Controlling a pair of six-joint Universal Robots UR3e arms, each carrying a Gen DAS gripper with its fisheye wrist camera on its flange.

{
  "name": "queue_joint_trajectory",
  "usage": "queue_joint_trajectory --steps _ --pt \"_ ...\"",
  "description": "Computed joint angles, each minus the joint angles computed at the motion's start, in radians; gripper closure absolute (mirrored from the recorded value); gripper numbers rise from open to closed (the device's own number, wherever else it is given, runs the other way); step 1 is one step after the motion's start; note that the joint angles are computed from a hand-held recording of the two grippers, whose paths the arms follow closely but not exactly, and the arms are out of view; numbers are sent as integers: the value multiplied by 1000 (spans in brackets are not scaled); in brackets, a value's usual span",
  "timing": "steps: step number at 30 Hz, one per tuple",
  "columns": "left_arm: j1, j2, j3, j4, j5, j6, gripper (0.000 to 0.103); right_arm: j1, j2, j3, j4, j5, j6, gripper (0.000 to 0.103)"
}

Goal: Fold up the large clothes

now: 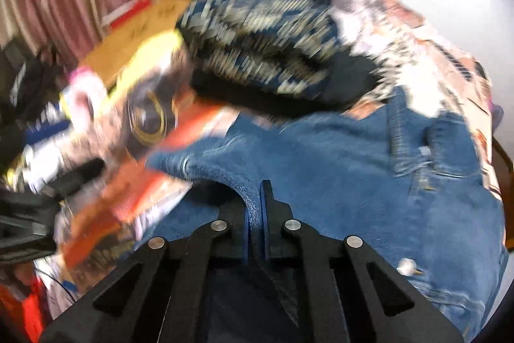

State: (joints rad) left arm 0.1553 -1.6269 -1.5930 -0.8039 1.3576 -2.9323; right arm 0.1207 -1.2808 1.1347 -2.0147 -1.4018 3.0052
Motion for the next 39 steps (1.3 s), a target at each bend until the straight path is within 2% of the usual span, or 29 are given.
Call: queue_joint_trajectory --steps 6,10,16,19,21,23,25,26,27,30,32,35,39 --pt "-71 -49 66 -9 25 -10 22 -235 -299 179 -53 160 62 98" --pt "-130 -96 111 -27 37 -22 22 -416 -490 323 -59 223 64 98" --pt "-220 -168 169 -74 62 -43 22 -703 -718 574 124 302 -49 98" --pt "-258 -205 196 -106 79 -51 22 -787 -769 685 209 297 -106 98" --pt "-283 -228 201 -121 101 -49 22 -847 -841 746 232 353 -155 95" --pt "-310 -245 190 -110 136 -56 22 -798 -831 714 214 285 -140 87" --pt "-318 -243 170 -85 151 -66 21 -709 -796 692 133 173 -106 70" --pt "-316 -241 167 -84 149 -69 21 -681 -793 695 99 134 -98 57" --pt "-312 -238 167 -90 143 -71 21 -660 -794 697 71 108 -95 50" --pt "-303 -242 176 -110 127 -75 21 -676 -796 698 48 122 -159 43" --pt "-305 -245 179 -111 129 -69 21 -628 -757 694 4 66 -164 39" --pt "-318 -250 180 -99 155 -62 18 -553 -692 689 -52 -19 -176 36" --pt "-320 -248 165 -79 164 -72 17 -545 -686 666 -37 -18 -196 36"
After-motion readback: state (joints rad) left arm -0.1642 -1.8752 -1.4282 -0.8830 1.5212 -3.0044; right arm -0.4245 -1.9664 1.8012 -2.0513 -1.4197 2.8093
